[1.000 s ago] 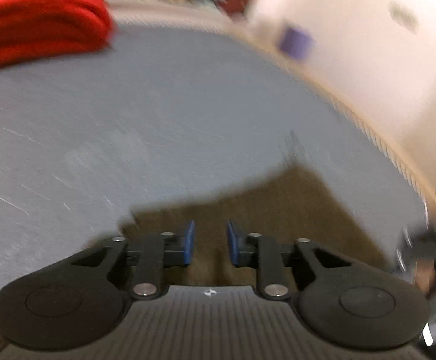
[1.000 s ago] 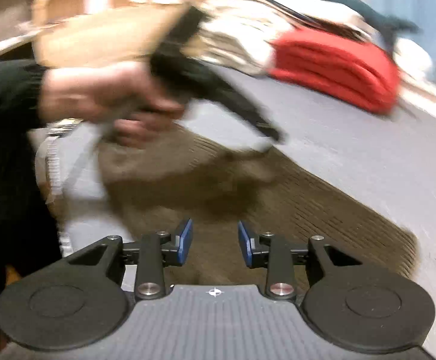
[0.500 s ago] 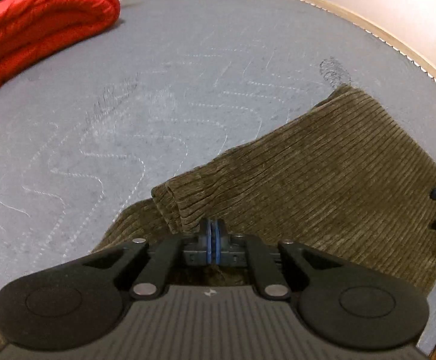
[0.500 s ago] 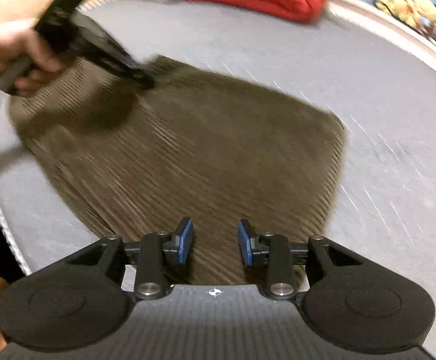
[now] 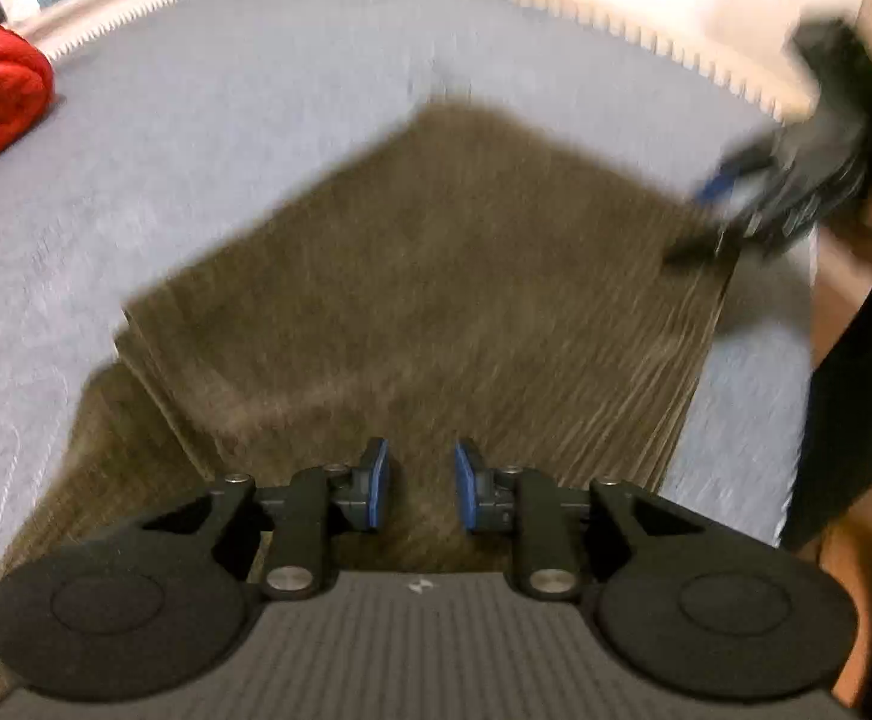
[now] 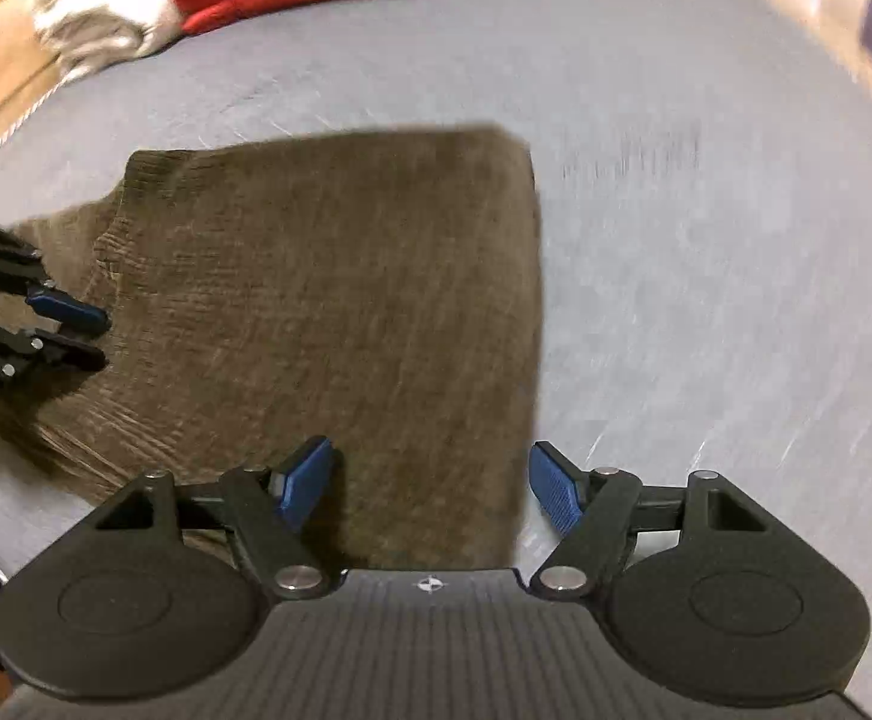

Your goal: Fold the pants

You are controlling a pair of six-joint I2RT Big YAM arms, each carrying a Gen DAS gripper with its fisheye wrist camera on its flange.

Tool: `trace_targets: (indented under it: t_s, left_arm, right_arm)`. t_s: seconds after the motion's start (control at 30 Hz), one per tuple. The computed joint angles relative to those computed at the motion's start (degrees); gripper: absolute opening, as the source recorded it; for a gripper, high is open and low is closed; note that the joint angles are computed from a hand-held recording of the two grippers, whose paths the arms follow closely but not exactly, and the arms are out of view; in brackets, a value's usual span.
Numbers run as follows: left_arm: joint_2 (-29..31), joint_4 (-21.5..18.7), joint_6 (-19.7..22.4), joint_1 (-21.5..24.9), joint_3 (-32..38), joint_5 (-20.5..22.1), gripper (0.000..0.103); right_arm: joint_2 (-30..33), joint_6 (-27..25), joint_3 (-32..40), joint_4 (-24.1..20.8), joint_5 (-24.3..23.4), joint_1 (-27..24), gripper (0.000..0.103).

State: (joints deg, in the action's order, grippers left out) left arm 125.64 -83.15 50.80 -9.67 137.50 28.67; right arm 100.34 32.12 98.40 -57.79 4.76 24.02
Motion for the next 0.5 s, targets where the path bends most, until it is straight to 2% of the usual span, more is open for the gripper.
trace_targets:
  t_s: [0.07, 0.1, 0.13, 0.2, 0.27, 0.33, 0.4, 0.47, 0.5]
  left_arm:
    - [3.45, -3.33, -0.77, -0.02, 5.77, -1.04, 0.029]
    - [4.29, -3.92, -0.99, -0.39, 6.18, -4.62, 0.029]
    - [3.32, -3.27, 0.44, -0.16, 3.70, -6.42, 0.029]
    - [2.39, -1.68, 1.77, 0.05, 2.38, -5.82, 0.029]
    - [1.20, 0.10, -1.30, 0.54, 1.94, -4.09, 0.029]
    - [-1.07, 3.12, -5.01, 1.15, -0.11, -0.76, 0.030]
    - [-1.45, 5.65, -10.98, 1.55, 0.76, 2.91, 0.032]
    - [-2.51, 7.09, -16.70, 1.54, 0.49, 5.89, 0.035]
    - [-2.57, 8.12, -19.99, 1.62, 0.87, 7.75, 0.036]
  right_arm:
    - [-0.46, 4.32, -0.89, 0.51, -2.99, -0.56, 0.075]
    - [-0.76, 6.56, -1.50, 0.91, -4.34, -0.83, 0.075]
    - [-0.94, 8.12, -2.03, 1.15, -5.04, -0.97, 0.075]
    - [-1.54, 11.21, -3.34, 1.86, -5.91, -0.67, 0.075]
    - [-2.40, 13.17, -4.50, 2.70, -6.60, -0.70, 0.069]
    - [-2.81, 13.35, -4.42, 2.73, -4.52, -0.02, 0.050]
    - [-3.25, 12.06, -3.61, 2.78, -0.80, 1.23, 0.034]
    - [-3.34, 5.81, -1.56, 3.62, 5.61, 3.98, 0.030]
    - [-3.11, 1.96, -0.93, 5.48, 8.05, 5.35, 0.029]
